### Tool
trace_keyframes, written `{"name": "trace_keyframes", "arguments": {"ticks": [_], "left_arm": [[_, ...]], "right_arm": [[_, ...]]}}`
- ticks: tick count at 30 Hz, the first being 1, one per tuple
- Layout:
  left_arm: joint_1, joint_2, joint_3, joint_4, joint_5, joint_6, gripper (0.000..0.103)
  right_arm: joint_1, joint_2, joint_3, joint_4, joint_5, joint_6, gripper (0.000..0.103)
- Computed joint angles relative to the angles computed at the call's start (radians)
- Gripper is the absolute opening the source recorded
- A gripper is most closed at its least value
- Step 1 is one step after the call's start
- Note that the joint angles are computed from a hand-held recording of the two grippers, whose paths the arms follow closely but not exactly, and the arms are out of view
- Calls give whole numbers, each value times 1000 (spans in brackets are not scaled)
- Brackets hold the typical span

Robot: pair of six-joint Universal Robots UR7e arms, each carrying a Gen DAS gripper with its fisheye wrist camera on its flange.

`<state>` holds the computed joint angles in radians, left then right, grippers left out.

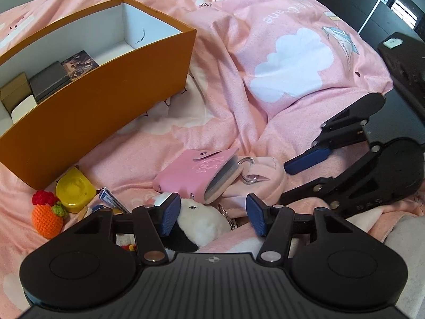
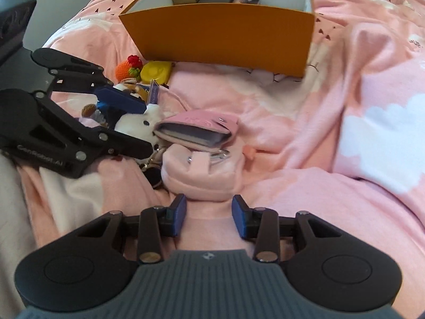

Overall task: Organize objects
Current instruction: 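Move the right tool to the pink backpack and close on its top, then grasp the pink wallet with the left tool while the right tool holds the backpack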

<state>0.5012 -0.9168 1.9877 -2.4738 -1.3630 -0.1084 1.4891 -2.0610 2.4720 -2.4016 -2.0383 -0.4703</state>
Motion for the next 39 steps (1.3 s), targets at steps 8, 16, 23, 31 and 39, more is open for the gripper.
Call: {"name": "trace_keyframes", "arguments": {"ticks": [8,16,23,31,39], "left_arm": [[25,14,-18,-20,47,-33,67],[57,56,-66,-18,142,-81,67],[92,84,-91,-51,109,-142,66],[127,131,-133,-57,60,-166,56],[136,145,-154,-42,71,-195,56]], "right_arm": [[-20,95,-7,-209,24,8,37],[-45,257,-44,-485,65,-1,32],[-67,329,-76,-579,92,36,33],[-149,328,-76,-506,202,107,55],[-206,313,-69,-475,290,140,28]]}}
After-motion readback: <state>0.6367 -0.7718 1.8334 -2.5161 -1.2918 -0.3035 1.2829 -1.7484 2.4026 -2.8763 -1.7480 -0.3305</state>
